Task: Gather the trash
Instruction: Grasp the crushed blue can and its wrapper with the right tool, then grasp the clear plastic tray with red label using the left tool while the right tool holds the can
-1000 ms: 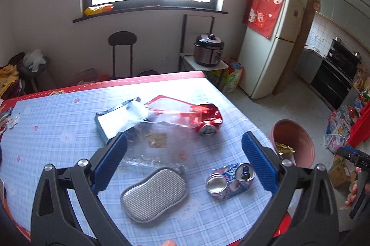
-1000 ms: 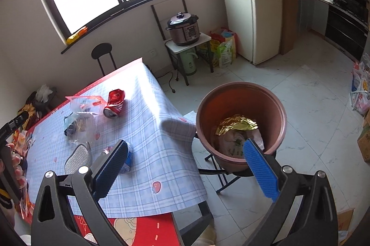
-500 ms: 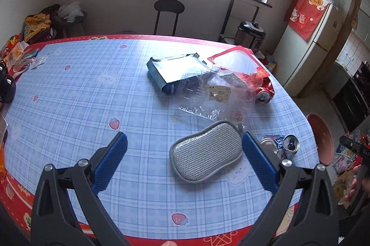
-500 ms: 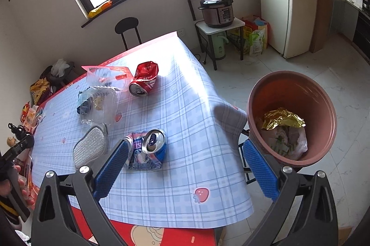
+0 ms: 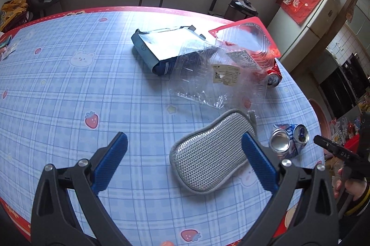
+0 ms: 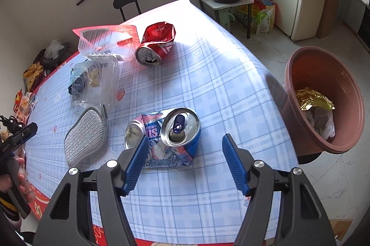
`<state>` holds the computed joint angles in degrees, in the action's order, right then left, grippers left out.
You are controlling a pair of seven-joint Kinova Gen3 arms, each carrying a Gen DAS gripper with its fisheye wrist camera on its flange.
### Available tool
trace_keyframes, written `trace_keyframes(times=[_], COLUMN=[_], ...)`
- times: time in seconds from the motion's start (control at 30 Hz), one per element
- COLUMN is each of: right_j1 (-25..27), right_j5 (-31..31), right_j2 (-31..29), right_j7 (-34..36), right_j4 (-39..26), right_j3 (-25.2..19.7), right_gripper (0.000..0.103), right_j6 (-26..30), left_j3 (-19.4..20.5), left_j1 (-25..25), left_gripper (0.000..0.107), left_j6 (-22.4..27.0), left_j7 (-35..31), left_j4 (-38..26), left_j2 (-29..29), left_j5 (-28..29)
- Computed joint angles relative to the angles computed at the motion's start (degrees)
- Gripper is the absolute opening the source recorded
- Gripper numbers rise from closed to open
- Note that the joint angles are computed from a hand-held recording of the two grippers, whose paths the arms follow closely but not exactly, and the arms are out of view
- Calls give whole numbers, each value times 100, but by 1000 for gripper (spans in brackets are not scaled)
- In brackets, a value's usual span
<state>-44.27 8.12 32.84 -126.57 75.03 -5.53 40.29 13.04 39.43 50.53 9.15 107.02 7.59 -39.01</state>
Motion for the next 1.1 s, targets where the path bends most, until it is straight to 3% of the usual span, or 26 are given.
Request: trace_keyframes(times=[0.17,0.4,0.5,0.7,0.93,1.1], right_j1=[-375,-471,-563,-504,-502,-534], right_j5=[359,450,549,534,588,696], right_j2=[493,872,916,852,556,226], right_j7=[-225,-259,-329,-266,-403,-675], right_j4=[-609,-1013,-1043,-924,-525,-140], right_j3=[269,298,366,297,346,412], right_gripper=[65,65,59,52,52,52], right_j6=[407,720,732,639,257,-39], left_j3=[-24,46,72,80,-57,-157], left_j1=[-129,-242,-299,-425,-646,-781], left_gripper=[97,97,97,96,75,72], left_j6=[-265,-352,-376,-633,-999,-1102], left_j7=[-53,-97,-96,-185,-519,-894], left_j4=[278,469,504,548,517,372], left_j2=[-101,-257,-302,-320,-265,-214], left_j5=[168,200,186,150,232,291])
